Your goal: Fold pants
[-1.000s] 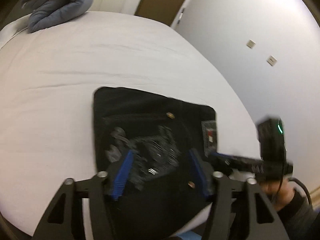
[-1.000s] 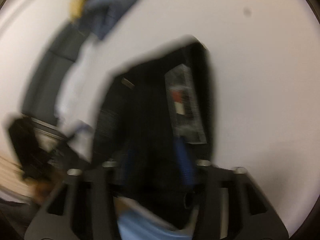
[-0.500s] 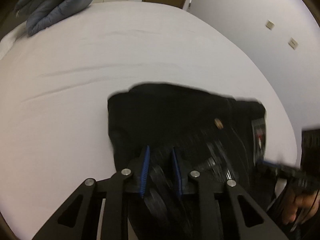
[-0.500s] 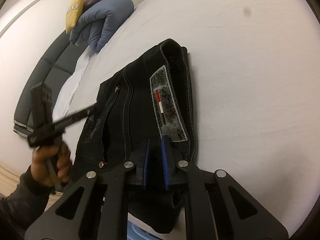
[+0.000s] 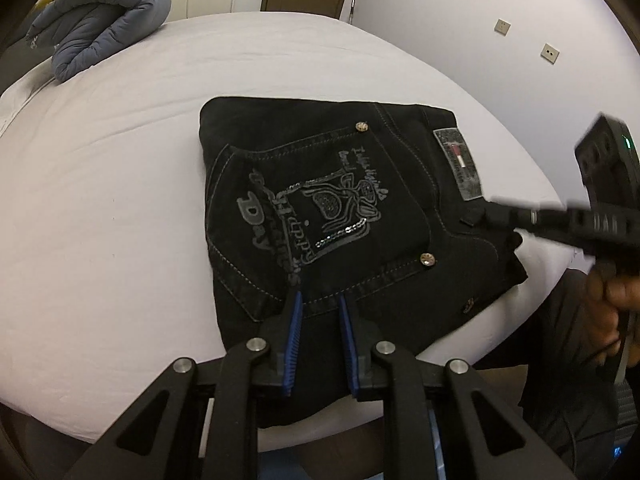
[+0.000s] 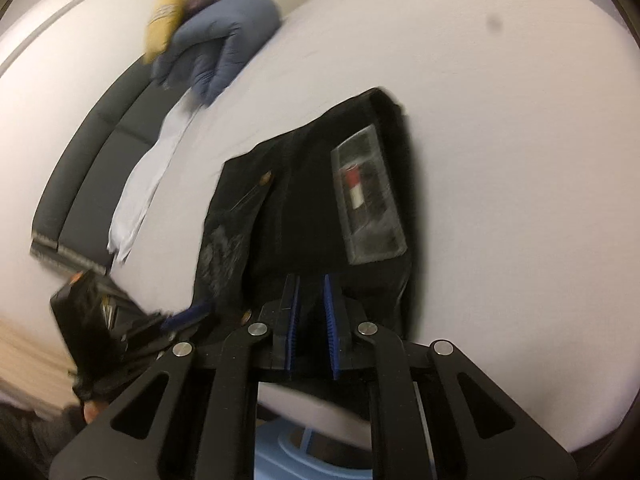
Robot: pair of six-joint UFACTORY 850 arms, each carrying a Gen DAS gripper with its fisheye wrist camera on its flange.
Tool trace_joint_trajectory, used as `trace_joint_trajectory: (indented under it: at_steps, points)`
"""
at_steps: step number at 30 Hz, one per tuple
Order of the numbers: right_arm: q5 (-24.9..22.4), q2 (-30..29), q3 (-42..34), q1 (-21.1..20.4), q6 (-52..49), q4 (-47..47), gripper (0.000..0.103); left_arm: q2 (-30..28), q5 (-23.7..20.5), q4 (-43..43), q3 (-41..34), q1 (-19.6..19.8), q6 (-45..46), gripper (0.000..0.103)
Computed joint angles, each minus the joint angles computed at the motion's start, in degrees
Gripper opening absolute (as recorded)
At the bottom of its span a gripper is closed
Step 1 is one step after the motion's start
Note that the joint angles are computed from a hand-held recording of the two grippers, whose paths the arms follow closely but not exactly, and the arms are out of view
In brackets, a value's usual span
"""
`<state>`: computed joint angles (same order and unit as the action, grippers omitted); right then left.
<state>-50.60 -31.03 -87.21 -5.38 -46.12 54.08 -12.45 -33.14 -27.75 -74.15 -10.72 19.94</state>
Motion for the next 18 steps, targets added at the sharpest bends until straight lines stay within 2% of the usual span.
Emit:
trace_joint_trajectory:
  at_steps: [2,3,5,8,12,13,14,15,16,17,18]
  points:
    - [-0.6,0.0,3.2,-1.0,-4.7,5.3,0.010,-0.3,1.4,-1.0,0.6,-0.3,1.0,0.020]
    - [-0.2,0.5,5.7,-1.6,-10.4,10.7,0.010,-0.1,2.3,-1.7,1.4,-0.3,2.2,0.020]
    - [0.3,1.1,8.1,-2.1,-17.6,15.5,0.010,0.8,3.1,-3.2,2.9,0.0,4.4,0.020]
    - [0.9,1.2,7.0,-1.6,-15.2,12.9,0.010,1.9,2.2,-5.2,4.0,0.9,5.8,0.020]
    - [-1.5,1.7,4.4,-2.1,-8.0,10.8,0.013,2.5,0.4,-4.4,3.0,1.9,4.3,0.021]
    - [-1.3,2.3,4.4,-2.3,-8.3,11.3,0.013,2.9,0.1,-4.9,2.8,2.5,4.4,0.029]
    - [-0.9,3.3,4.7,-2.6,-10.1,12.8,0.014,3.7,0.9,-4.0,2.9,2.7,3.2,0.050]
    - [0.0,4.0,4.6,-2.8,-11.0,13.3,0.014,4.4,2.1,-0.7,2.6,2.9,0.1,0.063]
    - [1.0,4.4,4.4,-3.0,-11.3,13.4,0.016,4.9,3.8,3.4,2.4,2.9,-3.9,0.086]
    - [1.9,4.4,3.8,-3.1,-11.2,13.3,0.020,5.4,5.5,6.2,2.2,3.3,-6.9,0.098]
    - [2.3,3.5,2.3,-3.4,-10.4,12.9,0.035,5.7,6.3,7.2,1.9,3.5,-8.5,0.101]
